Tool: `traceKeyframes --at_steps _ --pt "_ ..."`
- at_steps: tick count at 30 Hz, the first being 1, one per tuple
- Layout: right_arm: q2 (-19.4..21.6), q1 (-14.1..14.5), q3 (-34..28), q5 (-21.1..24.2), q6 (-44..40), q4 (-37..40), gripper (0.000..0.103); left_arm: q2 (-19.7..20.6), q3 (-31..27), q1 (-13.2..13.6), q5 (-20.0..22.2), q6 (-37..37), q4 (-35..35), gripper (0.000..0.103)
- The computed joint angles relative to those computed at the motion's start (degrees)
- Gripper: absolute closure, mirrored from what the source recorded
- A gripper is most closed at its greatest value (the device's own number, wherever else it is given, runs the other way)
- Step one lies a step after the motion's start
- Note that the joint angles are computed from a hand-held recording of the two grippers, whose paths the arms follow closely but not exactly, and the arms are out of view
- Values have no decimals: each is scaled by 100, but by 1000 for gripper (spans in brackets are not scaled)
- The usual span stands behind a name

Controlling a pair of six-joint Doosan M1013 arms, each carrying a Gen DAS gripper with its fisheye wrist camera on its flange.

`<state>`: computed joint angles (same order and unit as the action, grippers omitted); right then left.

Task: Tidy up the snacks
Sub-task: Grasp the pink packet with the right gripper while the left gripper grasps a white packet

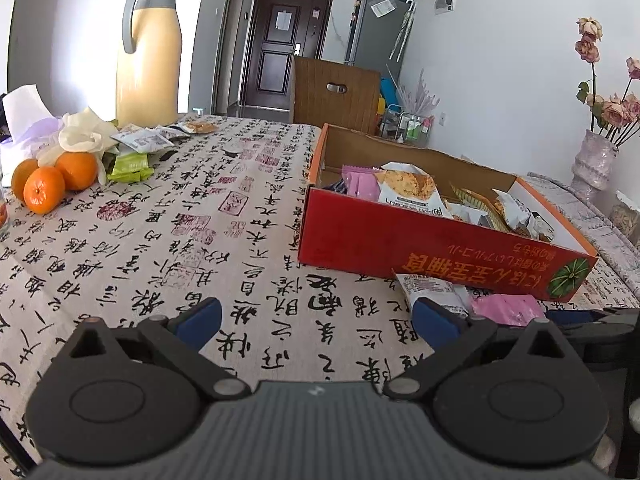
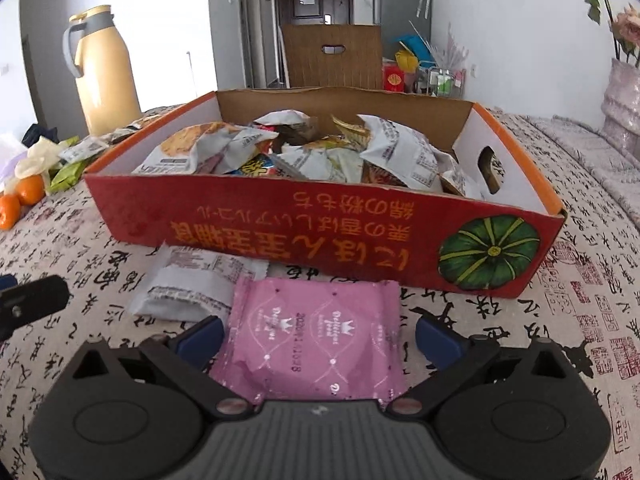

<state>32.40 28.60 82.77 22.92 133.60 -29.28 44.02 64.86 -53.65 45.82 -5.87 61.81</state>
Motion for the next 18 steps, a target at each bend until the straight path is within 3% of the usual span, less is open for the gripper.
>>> traceKeyframes --at_steps 5,10,18 --pt "-53 32 97 -202 -135 -69 27 13 -26 4 17 76 -81 0" --pt "-125 13 189 -383 -109 -57 34 31 -61 9 69 133 -148 0" --pt "-359 -44 532 -746 834 -859 35 94 -186 5 228 340 -305 0"
